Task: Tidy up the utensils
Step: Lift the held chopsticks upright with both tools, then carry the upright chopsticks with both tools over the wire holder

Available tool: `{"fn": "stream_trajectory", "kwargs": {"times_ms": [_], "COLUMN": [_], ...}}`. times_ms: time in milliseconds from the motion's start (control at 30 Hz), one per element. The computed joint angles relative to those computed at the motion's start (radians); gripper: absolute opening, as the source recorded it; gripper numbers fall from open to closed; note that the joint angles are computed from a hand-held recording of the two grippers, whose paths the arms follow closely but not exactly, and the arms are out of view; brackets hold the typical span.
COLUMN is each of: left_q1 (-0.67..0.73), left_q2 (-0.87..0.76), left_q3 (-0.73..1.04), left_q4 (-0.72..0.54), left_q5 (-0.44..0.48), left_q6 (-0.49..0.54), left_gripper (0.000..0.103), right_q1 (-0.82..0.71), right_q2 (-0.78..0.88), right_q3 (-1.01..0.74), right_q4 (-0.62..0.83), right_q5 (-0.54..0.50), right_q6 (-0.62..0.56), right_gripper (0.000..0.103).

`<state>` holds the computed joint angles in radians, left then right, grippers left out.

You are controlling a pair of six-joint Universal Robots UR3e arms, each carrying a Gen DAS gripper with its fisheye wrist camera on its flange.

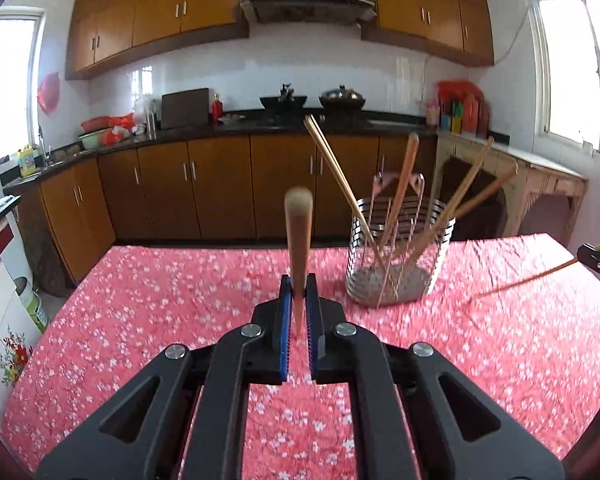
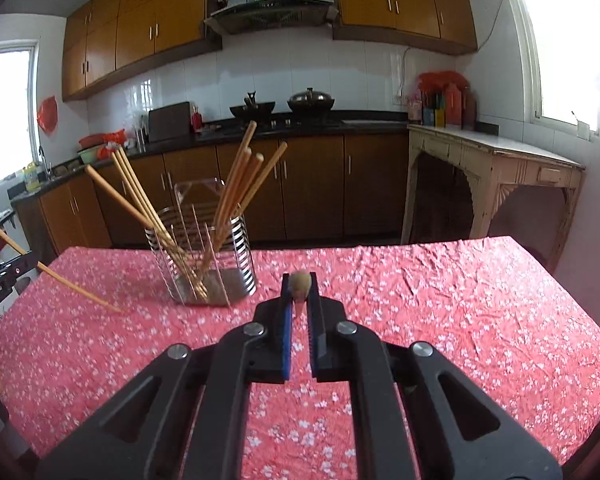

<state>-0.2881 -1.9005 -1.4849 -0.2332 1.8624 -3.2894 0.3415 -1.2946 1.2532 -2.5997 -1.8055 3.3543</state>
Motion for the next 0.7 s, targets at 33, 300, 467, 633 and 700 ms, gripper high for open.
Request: {"fn": "stream_trajectory", "kwargs": {"times_ms": [33,300,467,633,700], "left_q1": [0.002,0.042,0.057,0.066,0.078], "left_q2": [-0.002,0.009,0.015,0.016,0.013], "left_q3": [0.014,0.050,0.060,0.090,0.135], "left_q4": [-0.004,-0.019,-0.022,-0.035,-0.063], "left_q5": [0.003,-0.040,-0.052,-0.059,-0.076], "left_q6": [-0.003,-0.021,-0.021,-0.019,-0.016], "left_gripper": [0.007,0.007,0.007,0.007,0.007], "right_q1": [0.001,-0.019,-0.022,-0.028,-0.041], "right_q2": [0.001,0.007,0.007,0.019,0.023], "right_q3": [-0.010,-0.068,-0.085,-0.152,-0.198], "right_q4": [0.001,0.006,0.008,0.049,0.078], "right_q5": [0.001,0.036,0.047,0.093,0.135], "right_q6": [0.003,0.021,0.020,0.024,0.032], "right_gripper": [0.008,0.008,0.008,0.008,0.008]}}
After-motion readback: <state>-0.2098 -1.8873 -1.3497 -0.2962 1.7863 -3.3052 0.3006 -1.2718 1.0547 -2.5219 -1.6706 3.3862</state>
